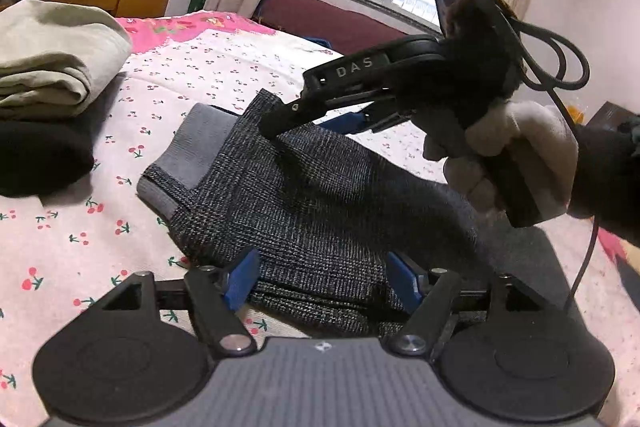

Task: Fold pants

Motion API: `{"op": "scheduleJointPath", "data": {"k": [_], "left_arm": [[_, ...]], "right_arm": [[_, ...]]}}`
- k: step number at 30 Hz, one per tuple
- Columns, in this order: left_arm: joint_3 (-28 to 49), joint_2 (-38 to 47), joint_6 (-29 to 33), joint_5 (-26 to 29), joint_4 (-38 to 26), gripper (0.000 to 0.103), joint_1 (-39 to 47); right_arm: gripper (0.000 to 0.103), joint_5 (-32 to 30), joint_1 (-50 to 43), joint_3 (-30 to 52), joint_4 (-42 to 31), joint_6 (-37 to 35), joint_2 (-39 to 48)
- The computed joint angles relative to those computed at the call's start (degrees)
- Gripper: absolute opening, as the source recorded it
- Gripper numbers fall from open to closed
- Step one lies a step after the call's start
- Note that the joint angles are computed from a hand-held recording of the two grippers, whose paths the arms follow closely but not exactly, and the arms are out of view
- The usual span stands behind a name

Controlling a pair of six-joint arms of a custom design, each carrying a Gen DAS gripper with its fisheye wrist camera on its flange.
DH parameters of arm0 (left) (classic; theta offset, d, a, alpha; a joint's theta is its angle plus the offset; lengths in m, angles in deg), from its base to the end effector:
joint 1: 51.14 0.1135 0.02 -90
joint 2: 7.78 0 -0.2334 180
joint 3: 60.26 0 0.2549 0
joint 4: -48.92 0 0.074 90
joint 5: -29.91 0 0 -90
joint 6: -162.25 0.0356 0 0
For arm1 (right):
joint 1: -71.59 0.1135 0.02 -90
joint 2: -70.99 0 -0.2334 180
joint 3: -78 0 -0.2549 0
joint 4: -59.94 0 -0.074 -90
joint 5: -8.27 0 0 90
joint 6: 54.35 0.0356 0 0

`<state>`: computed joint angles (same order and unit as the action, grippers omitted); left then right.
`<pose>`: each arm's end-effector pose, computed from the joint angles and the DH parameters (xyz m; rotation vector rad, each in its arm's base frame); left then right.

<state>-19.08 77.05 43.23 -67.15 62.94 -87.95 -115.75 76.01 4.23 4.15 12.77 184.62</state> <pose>0.2255 -0.1633 0.1160 0.0685 2.1333 -0.5637 0.4103 0.0517 0.2021 -0.7714 2.3996 0.6630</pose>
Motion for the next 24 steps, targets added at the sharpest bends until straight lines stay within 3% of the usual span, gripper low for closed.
{"op": "scheduleJointPath", "data": {"k": [5,8,13,16,20,24], "left_arm": [[1.8,1.0,1.9,-1.3,-1.8,0.083,-0.6],[2.2,1.4,2.1,-1.0,-1.6,0.083,-0.3],[-0.2,-0.4,0.2,-4.1,0.8,0.083,-0.6],[-1.1,-2.0,0.2,-7.0,0.9,0.086,-0.3],[1.2,0.8,0.2,-7.3,-1.3,0.090,1.5],[2.8,3.3,-3.1,-7.7,-2.9,0.091,1.8]], "right_arm": [[0.016,1.5,1.2,-0.5,-2.4,-0.7,-2.4],[0.014,-1.9,-0.7,2.7,-6.9,-0.7,-1.1],[0.018,-1.2,-0.5,4.1,-8.6,-5.3,0.5],[0.039,-2.0,-0.1,5.5,-8.1,-5.9,2.8],[0.048,0.2,1.6,4.4,-7.2,-7.7,3.0],[0.039,0.6,1.3,3.1,-6.5,-8.2,1.7]]}}
